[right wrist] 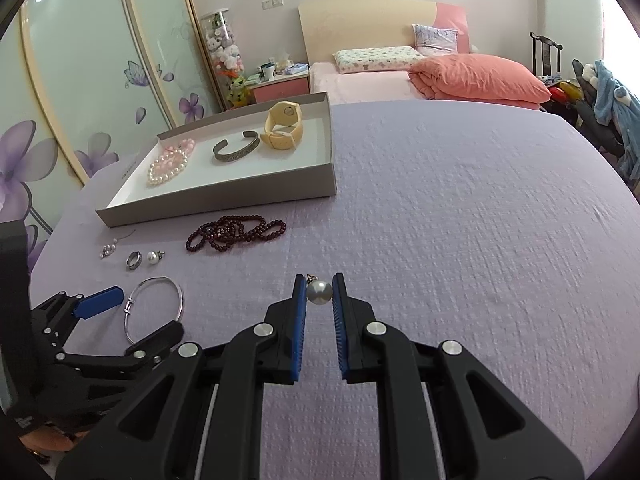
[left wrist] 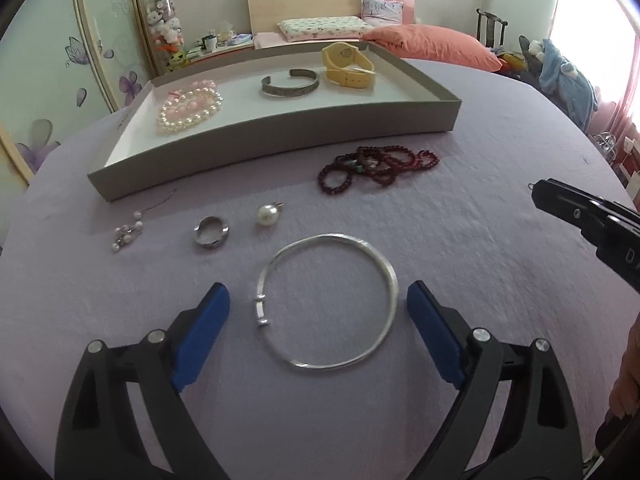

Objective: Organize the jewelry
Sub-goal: 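Grasp the silver bangle with the left tool while the right tool holds the pearl earring, then carry both items over the grey tray while the right tool opens to drop the pearl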

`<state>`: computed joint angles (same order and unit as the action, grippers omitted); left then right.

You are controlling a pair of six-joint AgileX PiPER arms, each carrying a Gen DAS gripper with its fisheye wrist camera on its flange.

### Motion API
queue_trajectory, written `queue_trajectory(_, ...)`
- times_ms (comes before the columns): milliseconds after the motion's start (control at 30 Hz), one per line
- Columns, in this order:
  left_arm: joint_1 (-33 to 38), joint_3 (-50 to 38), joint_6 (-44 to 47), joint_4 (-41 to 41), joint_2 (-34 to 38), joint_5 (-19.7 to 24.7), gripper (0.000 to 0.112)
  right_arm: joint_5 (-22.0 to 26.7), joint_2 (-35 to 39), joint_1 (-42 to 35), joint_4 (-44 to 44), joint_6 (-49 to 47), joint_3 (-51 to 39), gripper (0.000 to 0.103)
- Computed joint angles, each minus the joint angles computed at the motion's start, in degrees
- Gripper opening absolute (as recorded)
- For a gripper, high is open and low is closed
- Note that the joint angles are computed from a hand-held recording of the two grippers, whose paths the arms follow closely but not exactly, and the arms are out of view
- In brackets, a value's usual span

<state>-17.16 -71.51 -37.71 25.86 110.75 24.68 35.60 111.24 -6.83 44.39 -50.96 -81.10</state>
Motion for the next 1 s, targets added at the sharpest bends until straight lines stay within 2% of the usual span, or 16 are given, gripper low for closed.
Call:
queue_trajectory(233, -0.84, -1.94, -2.9, 1.09, 1.18, 1.27, 0.086, -0.01, -0.49, -0.24, 1.04, -0.51, 0.52, 0.014)
queue_trajectory(367, -1.04, -0.92, -5.92, 4.02, 0.57, 0.27, 0.07, 0.0, -0.73, -0.16, 1.46, -0.91, 0.76, 0.014)
queue_trajectory(767, 2.09, 5.64, -5.06, 5.79, -3.31, -3.81, 0.069, 0.44, -1.45, 0.96, 2.29, -1.81, 1.3, 0.014)
queue_trajectory(1000, 7.45, 12.56, -9.86, 12.61, -8.03, -5.37, 0.069, 0.31, -1.12, 2.45, 2.39, -1.98, 1.33, 0.014)
